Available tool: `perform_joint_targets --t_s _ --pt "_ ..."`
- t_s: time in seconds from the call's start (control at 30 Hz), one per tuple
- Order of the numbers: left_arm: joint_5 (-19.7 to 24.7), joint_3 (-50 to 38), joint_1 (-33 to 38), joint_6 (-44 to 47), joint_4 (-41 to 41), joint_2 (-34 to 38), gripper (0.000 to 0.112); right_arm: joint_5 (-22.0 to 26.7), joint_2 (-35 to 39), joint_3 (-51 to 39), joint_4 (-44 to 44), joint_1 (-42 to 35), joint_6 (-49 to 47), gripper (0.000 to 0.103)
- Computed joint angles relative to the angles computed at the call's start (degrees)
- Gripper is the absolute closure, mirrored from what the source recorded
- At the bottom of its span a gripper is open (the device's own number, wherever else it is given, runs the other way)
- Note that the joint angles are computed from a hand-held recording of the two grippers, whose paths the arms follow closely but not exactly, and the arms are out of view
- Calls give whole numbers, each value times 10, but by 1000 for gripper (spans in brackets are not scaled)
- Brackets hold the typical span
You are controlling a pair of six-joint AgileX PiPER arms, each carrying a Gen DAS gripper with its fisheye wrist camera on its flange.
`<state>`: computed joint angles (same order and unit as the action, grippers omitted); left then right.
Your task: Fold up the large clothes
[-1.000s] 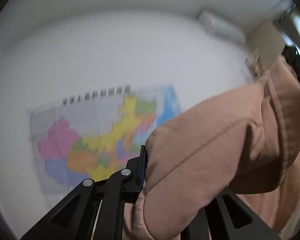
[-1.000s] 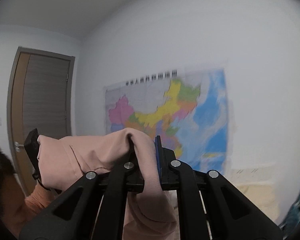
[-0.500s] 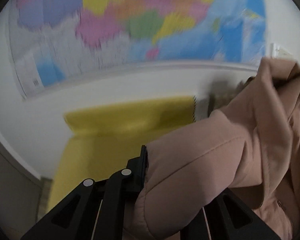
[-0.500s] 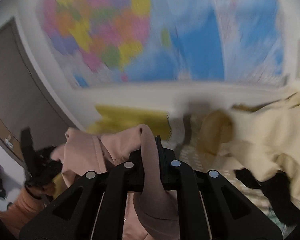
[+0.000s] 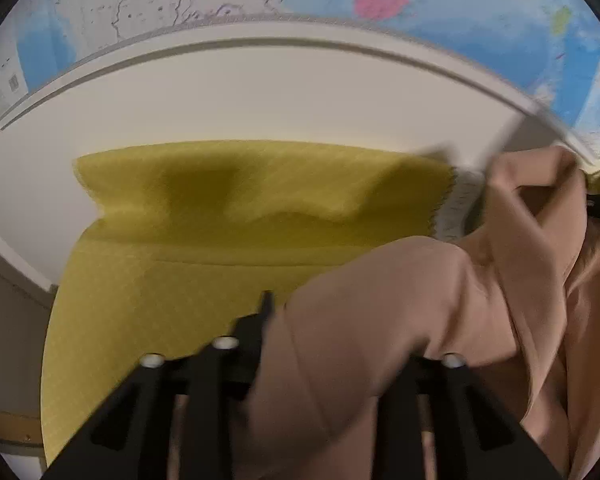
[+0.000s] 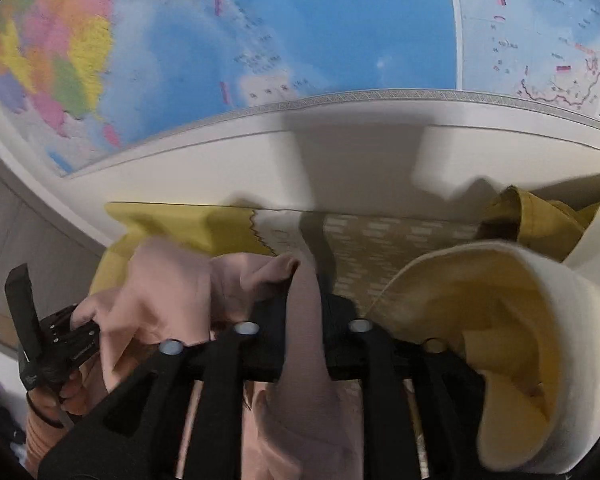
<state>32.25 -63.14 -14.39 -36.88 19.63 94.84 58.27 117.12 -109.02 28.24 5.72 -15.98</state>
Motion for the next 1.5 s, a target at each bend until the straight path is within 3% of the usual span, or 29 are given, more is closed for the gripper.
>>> perform_joint_targets --t_s 0.03,0.07,0.1,0.13,0.2,0.37,0.47,0.53,0.63,0.67,0.73,0.77,0.8,0.9,1.0,1.07,1.13,1.17,1.2,1.27,1.3,1.43,1.5 --pt "-9 12 -1 -14 18 -5 67 1 -13 16 21 -2 -29 58" --pt "-17 21 -1 -15 22 -13 55 -20 -47 54 30 -2 -59 49" --pt "-28 35 2 -14 25 -24 49 -41 -76 88 30 -1 -75 32" --pt "-48 59 2 -13 32 -47 49 -61 -115 131 26 -2 -93 25" --pt "-78 97 7 -10 42 -85 35 -98 -205 228 38 -16 -152 16" --pt "-109 149 -5 32 30 -159 32 -77 -391 443 72 -73 -284 6" --pt "-103 150 -69 -16 109 -167 27 -38 -476 558 75 -101 -329 6" --pt "-79 129 -111 -50 156 -148 26 -58 -521 624 47 -86 -318 6" --pt "-95 83 -117 36 63 -78 26 -84 -548 684 7 -40 -285 6" --pt "-95 68 -114 59 36 -53 26 -115 -550 702 -32 -11 -247 7" --pt "-79 18 -124 51 47 6 28 -136 -548 716 -53 -10 -238 35" --pt "-75 4 -123 50 47 23 34 -122 -535 711 -30 -40 -268 76" --pt "-59 -31 -117 69 25 52 42 -106 -526 705 -6 -73 -297 100" --pt "-58 -82 -81 131 -58 83 58 -47 -530 666 59 -209 -376 101" --pt "-46 -147 -28 174 -125 114 63 8 -510 590 108 -367 -427 101" --pt "-43 -174 -2 149 -126 135 63 -15 -488 560 125 -421 -438 100" --pt "0 -219 37 150 -188 174 58 -55 -437 540 96 -423 -396 96" --pt "17 -230 48 173 -220 186 61 -76 -423 542 70 -411 -370 81" --pt "17 -228 53 187 -232 188 62 -110 -394 546 22 -390 -324 48" --pt "-2 -200 48 215 -229 171 58 -135 -373 560 -7 -379 -293 25" --pt "-6 -183 41 225 -215 155 51 -134 -373 567 7 -390 -308 27" --pt "-58 -79 7 242 -146 58 38 -105 -396 577 93 -400 -377 26" --pt "-91 -11 6 254 -143 -7 36 -102 -431 590 113 -379 -395 18"
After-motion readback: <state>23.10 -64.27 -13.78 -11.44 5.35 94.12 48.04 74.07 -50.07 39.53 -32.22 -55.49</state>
